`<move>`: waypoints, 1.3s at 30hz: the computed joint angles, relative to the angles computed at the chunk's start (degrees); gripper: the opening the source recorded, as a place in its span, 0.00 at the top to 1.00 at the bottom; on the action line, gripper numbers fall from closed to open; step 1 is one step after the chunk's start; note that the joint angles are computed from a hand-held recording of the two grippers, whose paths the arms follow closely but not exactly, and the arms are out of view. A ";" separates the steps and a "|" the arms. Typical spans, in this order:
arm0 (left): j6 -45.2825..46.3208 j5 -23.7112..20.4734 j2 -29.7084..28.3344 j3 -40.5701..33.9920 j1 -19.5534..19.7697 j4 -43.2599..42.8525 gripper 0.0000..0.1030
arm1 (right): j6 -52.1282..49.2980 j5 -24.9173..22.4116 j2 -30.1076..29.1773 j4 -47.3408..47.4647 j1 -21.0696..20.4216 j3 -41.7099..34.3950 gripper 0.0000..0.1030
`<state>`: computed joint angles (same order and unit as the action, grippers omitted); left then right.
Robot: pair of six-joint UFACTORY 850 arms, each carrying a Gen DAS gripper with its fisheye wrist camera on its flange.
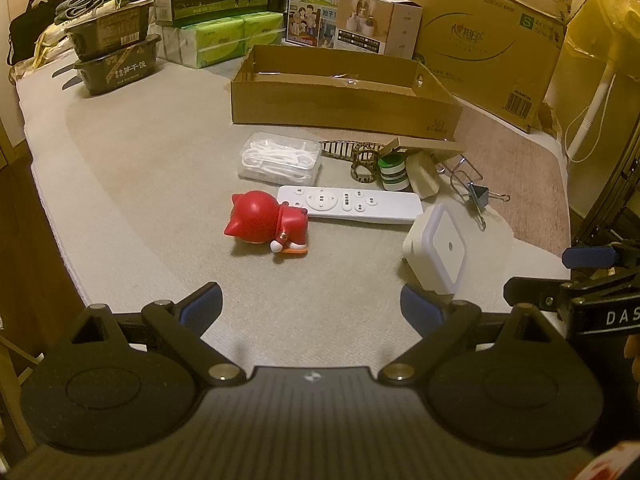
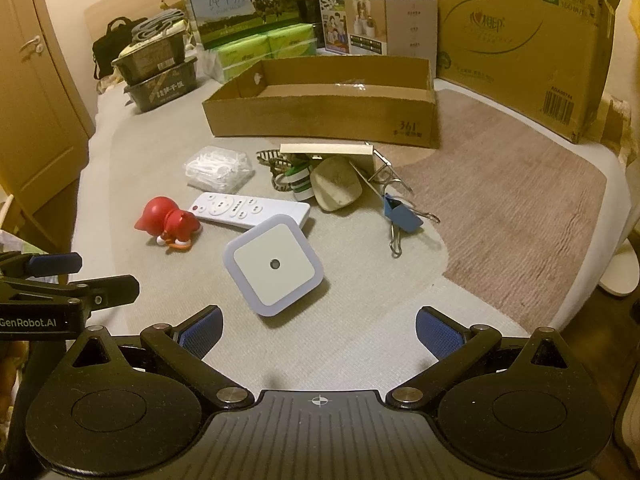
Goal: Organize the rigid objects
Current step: 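Move both tools toward the red cat figurine and white night light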
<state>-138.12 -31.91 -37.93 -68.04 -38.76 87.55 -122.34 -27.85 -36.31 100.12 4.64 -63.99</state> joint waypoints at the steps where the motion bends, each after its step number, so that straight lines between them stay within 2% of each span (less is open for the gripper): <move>1: -0.09 -0.02 0.01 0.01 0.02 0.02 0.08 | -0.04 0.01 -0.07 0.01 0.01 -0.04 0.01; 26: -0.33 1.62 -0.19 0.94 1.86 1.23 0.11 | 1.83 -0.92 -2.71 -2.95 0.38 -2.67 0.01; 33: -0.64 2.16 0.01 1.69 2.98 3.33 0.11 | 1.87 -3.73 -4.38 -5.31 0.38 -4.27 0.01; 39: -3.71 3.70 0.23 2.68 4.81 9.47 0.11 | -2.69 -5.98 -6.22 -6.50 0.48 -6.00 0.01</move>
<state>-141.83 -28.21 -37.70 -65.36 -33.95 97.02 -125.03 -33.82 -42.53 93.62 5.12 -69.99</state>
